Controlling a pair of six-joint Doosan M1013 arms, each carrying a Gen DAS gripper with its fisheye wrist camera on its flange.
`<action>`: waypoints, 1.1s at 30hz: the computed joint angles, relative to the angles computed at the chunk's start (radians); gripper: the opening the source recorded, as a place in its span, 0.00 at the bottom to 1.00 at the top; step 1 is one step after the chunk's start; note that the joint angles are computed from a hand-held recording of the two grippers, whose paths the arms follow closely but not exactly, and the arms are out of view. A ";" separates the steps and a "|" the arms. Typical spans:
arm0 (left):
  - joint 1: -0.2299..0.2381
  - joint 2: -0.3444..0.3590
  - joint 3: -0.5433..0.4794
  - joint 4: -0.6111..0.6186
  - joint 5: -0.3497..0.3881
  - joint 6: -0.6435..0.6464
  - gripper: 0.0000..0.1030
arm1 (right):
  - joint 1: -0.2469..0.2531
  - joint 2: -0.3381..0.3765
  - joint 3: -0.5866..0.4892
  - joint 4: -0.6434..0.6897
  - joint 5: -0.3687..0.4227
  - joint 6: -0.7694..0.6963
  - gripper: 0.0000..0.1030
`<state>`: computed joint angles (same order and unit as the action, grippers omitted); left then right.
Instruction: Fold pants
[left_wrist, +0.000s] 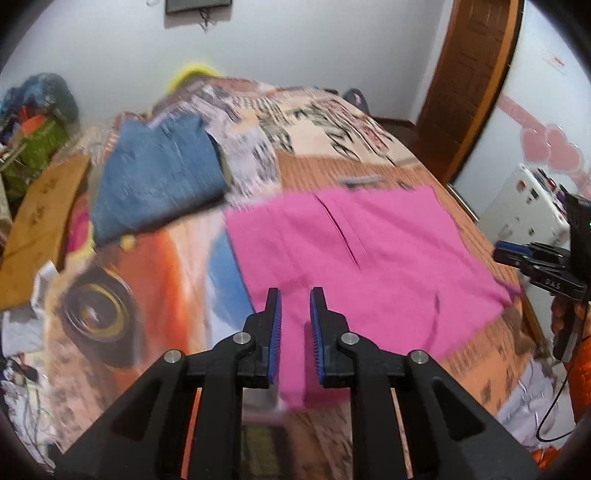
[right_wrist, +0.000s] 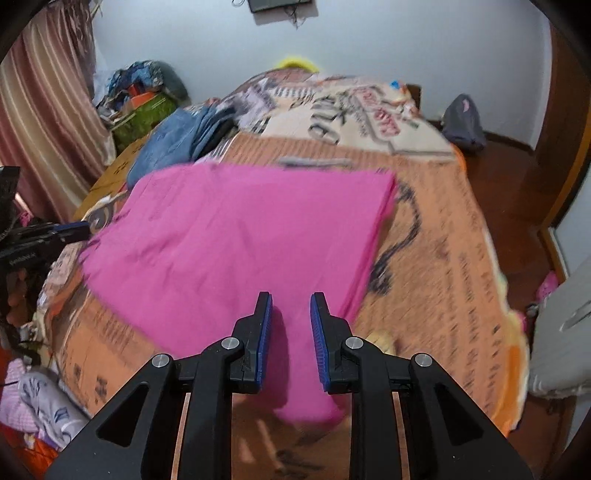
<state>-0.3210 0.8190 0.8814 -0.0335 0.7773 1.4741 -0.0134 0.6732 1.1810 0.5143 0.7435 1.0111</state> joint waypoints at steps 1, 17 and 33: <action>0.001 0.010 -0.021 0.019 0.006 -0.014 0.21 | -0.002 0.005 -0.013 -0.010 -0.010 0.011 0.24; 0.056 0.416 -0.723 -0.092 0.444 -0.057 0.48 | -0.018 0.248 -0.409 -0.153 0.114 0.257 0.43; 0.043 0.364 -0.592 -0.015 0.328 -0.064 0.52 | -0.012 0.352 -0.544 -0.187 0.168 0.268 0.03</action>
<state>-0.2784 1.1826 0.2891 -0.0480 1.1054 1.4097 -0.0252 1.0250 0.6374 0.3274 0.9119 1.2789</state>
